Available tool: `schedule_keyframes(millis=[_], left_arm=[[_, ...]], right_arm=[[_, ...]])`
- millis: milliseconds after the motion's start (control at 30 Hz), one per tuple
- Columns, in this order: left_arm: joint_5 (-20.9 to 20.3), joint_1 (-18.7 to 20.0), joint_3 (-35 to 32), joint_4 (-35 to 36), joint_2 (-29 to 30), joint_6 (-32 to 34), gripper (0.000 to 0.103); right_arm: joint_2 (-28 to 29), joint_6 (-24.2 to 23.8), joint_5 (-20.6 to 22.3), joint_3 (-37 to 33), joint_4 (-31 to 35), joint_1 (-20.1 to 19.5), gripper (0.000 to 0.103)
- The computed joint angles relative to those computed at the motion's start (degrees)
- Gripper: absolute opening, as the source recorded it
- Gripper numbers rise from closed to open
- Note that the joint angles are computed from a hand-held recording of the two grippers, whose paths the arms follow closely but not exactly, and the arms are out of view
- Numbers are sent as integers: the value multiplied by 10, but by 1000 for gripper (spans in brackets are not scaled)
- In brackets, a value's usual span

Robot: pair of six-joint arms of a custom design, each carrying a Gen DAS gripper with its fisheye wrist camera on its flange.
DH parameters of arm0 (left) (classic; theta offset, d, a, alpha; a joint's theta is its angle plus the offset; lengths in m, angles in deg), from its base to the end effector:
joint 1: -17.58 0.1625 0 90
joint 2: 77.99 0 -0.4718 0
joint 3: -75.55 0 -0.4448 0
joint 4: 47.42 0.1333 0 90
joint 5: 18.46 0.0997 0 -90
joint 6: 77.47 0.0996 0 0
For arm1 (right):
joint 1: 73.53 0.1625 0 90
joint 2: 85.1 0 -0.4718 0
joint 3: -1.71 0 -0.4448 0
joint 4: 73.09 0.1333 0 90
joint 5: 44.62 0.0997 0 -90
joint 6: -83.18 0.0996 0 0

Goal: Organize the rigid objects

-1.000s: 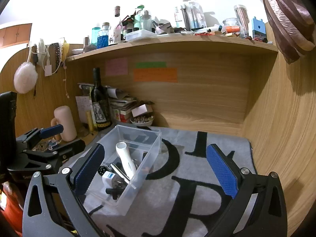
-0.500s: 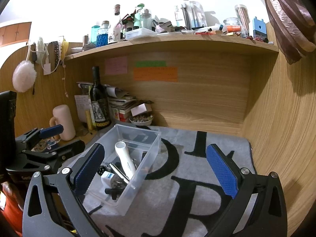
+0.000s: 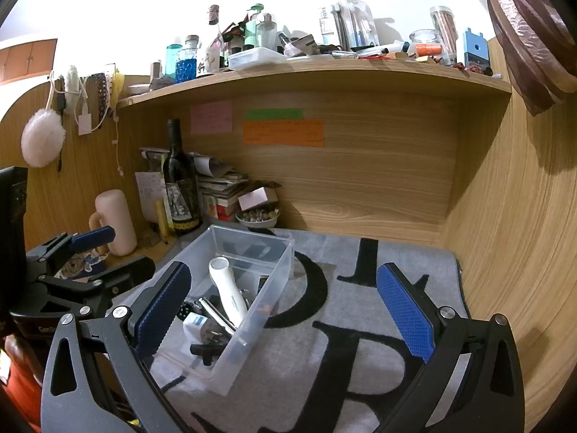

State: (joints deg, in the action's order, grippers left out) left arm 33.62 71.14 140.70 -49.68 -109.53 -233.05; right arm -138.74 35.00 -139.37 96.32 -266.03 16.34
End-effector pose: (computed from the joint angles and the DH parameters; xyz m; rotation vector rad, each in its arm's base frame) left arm -0.3114 -0.7493 0.0371 0.7702 2.1741 -1.3466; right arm 0.1234 -0.7503 0.2922 0.8998 -2.1617 1.2428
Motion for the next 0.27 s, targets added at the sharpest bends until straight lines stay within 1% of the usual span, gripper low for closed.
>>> schedule_keyframes(millis=[267], left_arm=[[16, 5, -20, 34, 9, -17, 102]], right_arm=[[2, 9, -3, -9, 18, -3, 103]])
